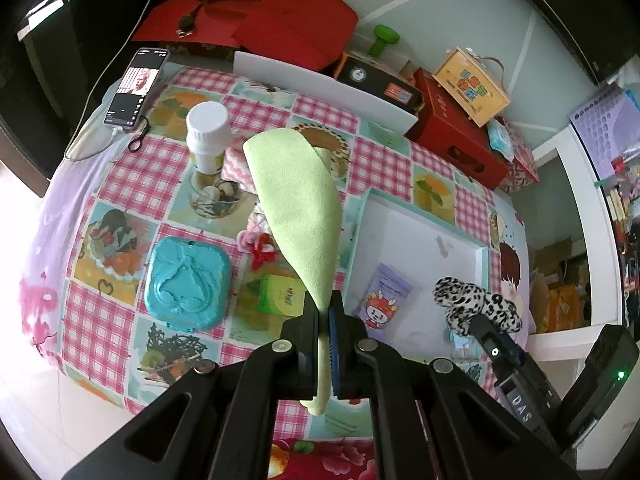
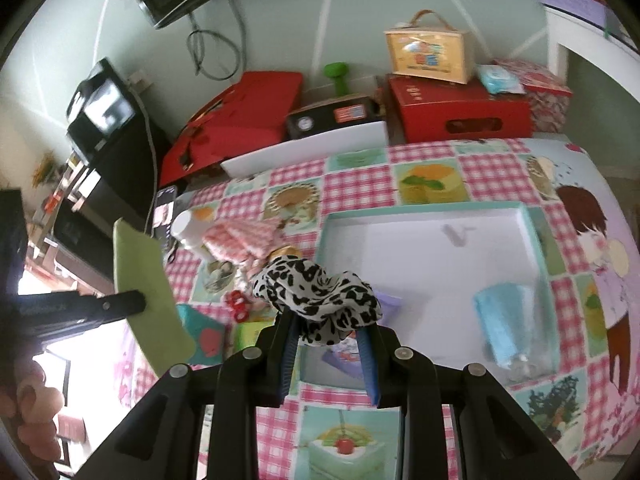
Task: Organize soft objects
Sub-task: 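Carry the scrunchie over the tray with the right tool while the left tool carries the green cloth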
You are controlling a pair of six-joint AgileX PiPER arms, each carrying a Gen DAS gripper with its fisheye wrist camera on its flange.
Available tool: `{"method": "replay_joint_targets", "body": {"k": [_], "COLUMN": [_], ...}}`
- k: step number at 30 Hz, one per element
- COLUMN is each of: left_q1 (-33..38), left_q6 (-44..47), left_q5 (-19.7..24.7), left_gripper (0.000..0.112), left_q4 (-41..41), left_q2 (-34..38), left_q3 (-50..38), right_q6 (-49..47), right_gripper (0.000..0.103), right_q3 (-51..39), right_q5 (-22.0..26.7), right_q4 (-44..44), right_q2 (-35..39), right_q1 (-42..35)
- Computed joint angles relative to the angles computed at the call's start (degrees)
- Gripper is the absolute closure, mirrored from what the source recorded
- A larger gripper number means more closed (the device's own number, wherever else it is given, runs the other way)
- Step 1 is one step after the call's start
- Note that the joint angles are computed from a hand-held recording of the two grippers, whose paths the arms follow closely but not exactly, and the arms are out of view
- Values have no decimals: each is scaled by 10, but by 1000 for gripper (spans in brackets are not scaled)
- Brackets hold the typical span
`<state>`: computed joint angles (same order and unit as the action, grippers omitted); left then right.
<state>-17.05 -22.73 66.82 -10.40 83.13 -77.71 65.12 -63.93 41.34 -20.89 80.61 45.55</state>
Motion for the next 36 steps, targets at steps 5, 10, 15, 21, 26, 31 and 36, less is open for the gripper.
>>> {"method": "replay_joint_targets", "body": {"k": [5, 10, 15, 21, 26, 31, 36], "left_q1": [-42, -79, -111, -138, -155, -170, -178], "left_q6": [-25, -40, -48, -45, -43, -34, -20], "left_q5": [-2, -6, -12, -20, -19, -10, 5], "left_gripper": [108, 108, 108, 108, 108, 108, 108], "left_q4": [18, 31, 40, 45, 50, 55, 58], "left_q2": [11, 33, 66, 114, 157, 205, 252], "left_q3": [-7, -20, -35, -64, -99, -144, -194], "right_q6": [16, 12, -13, -58, -103, -154, -188], "right_gripper": [73, 73, 73, 73, 73, 73, 73], "right_q3": [47, 93, 130, 166, 182, 183, 176], "right_q5": [-7, -22, -41, -72, -97, -115, -124], "right_q4": [-4, 7, 31, 73, 111, 141, 157], "right_q2": [-36, -65, -80, -81, -66, -43, -17], "right_q1": [-29, -68, -113, -168, -205, -235, -254]}}
